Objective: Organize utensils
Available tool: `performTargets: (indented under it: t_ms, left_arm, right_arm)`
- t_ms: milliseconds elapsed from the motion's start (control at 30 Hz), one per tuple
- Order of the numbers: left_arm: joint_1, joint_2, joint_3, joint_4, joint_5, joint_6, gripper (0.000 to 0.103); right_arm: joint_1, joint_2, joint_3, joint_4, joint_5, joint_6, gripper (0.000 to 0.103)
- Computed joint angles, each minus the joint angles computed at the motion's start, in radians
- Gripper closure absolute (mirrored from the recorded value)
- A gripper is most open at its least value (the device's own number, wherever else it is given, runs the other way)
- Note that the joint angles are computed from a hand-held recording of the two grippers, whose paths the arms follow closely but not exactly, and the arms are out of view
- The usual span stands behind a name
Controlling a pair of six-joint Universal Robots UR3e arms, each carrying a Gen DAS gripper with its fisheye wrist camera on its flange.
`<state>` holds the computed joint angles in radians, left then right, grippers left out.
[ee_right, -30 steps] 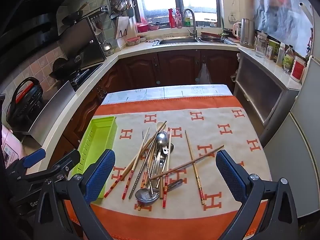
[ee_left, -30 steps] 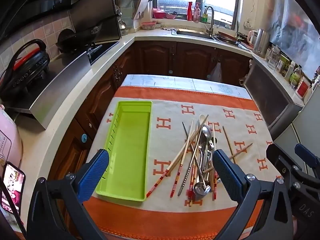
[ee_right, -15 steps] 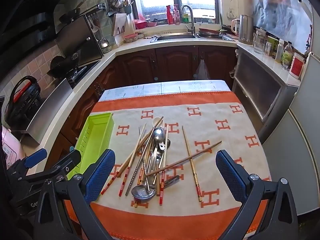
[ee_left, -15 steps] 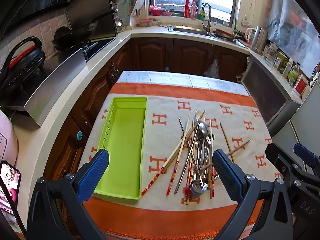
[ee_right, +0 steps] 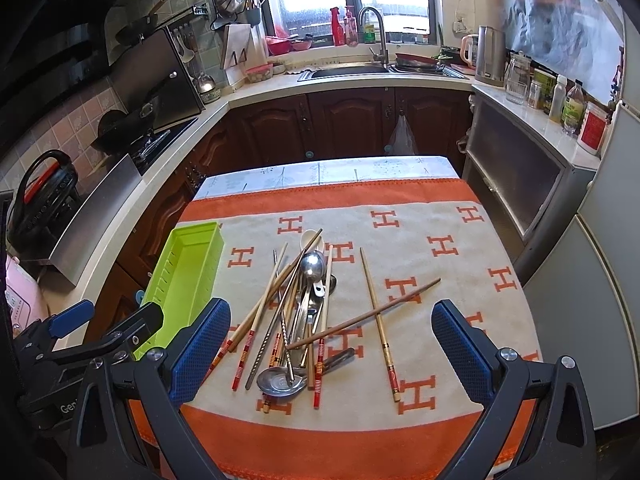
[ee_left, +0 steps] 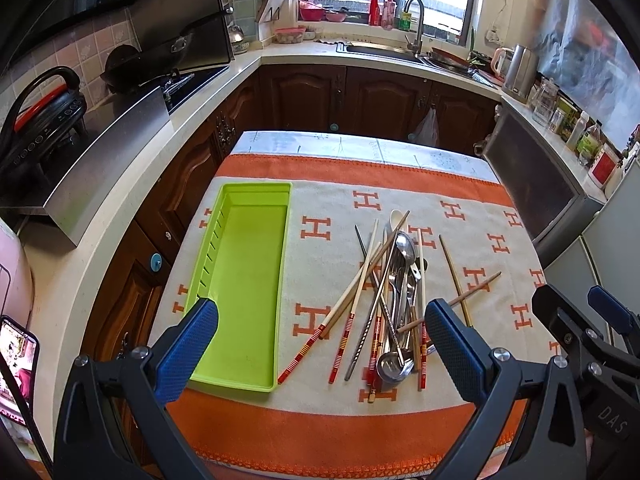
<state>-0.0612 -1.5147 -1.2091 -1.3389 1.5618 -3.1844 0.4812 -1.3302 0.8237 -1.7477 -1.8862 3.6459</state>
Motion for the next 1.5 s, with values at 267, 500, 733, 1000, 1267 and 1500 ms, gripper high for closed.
performTargets:
  t_ms: [267, 500, 733, 1000, 1267, 1500]
  left_arm:
    - [-0.016, -0.004, -0.007, 0.011, 0.02, -0.006, 0.001]
    - [-0.022, -0.003, -0.016, 0.018, 0.022, -0.01, 0.001]
    - [-0.005, 0.001, -0.053, 0.062, -0.011, -0.014, 0.001]
    - [0.02, -0.066, 0.041, -0.03, -0.07, 0.027, 0.001]
    - [0.081, -0.196, 0.209, -0.166, -0.175, 0.071, 0.001]
    - [0.09, -0.346, 0.35, -0.192, -0.214, 0.135, 0.001]
  right_arm:
    - [-0.007, -0.018, 0.033, -0.015, 0.011, 0.004, 0.001]
    - [-0.02, -0.048, 0.097, -0.052, 0.025, 0.001, 0.001]
    - [-0.026, -0.055, 0.124, -0.078, 0.043, -0.007, 0.001]
    - [-0.048, -0.071, 0.148, -0.104, 0.044, -0.02, 0.001]
    - [-0.167, -0.067, 0.103, -0.043, 0.158, -0.081, 0.017]
    - [-0.356, -0.011, 0.047, 0.065, 0.369, -0.121, 0.033]
